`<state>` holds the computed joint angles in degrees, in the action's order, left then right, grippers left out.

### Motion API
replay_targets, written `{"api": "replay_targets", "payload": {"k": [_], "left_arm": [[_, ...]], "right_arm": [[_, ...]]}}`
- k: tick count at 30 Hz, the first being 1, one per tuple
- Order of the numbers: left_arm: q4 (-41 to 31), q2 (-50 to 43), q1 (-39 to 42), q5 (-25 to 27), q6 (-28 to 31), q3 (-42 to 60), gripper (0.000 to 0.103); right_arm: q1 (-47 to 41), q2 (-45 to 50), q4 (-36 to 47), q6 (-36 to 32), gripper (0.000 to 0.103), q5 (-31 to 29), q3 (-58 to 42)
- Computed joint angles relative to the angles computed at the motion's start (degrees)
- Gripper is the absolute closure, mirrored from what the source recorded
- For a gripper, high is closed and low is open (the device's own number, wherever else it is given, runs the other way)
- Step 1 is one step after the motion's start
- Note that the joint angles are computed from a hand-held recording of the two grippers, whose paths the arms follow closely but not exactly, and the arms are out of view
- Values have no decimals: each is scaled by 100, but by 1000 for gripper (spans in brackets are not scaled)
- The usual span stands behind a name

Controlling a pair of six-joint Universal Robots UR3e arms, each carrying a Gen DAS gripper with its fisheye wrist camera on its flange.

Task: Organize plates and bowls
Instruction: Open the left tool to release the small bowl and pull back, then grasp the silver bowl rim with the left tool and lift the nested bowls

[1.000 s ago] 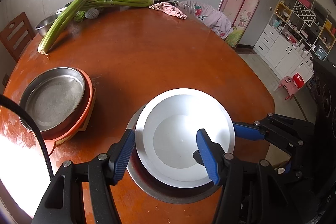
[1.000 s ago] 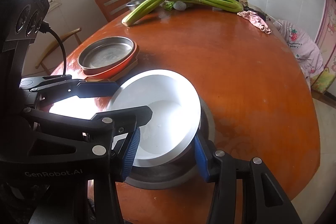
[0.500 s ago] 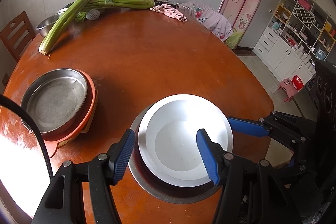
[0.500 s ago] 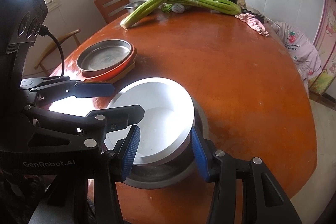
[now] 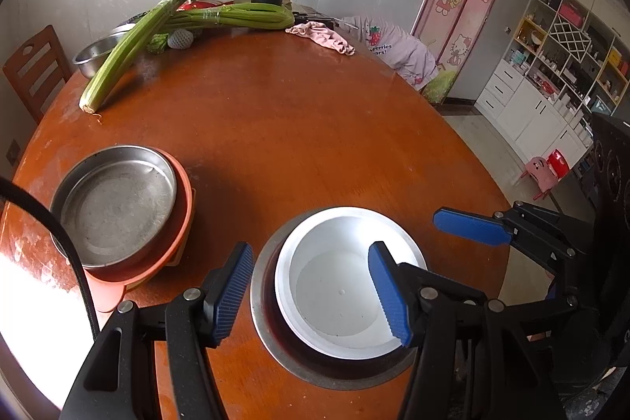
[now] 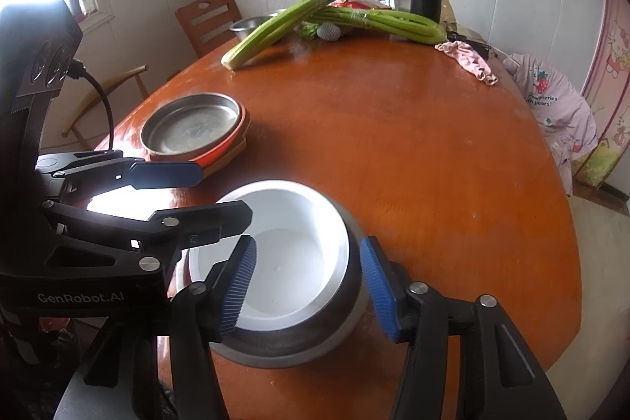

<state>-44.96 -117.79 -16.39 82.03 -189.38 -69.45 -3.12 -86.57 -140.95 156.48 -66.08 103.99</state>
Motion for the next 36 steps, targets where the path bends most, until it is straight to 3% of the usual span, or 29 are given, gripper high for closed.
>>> {"api": "replay_targets", "payload": {"k": [7,36], "left_arm": [[-37,24,98,57,-67,69,42],[-439,-589,257,-156,-54,217,41]], "right_arm": [[-49,141,13,101,38,-30,-250],[-279,559,367,131,38,7,-162]]}}
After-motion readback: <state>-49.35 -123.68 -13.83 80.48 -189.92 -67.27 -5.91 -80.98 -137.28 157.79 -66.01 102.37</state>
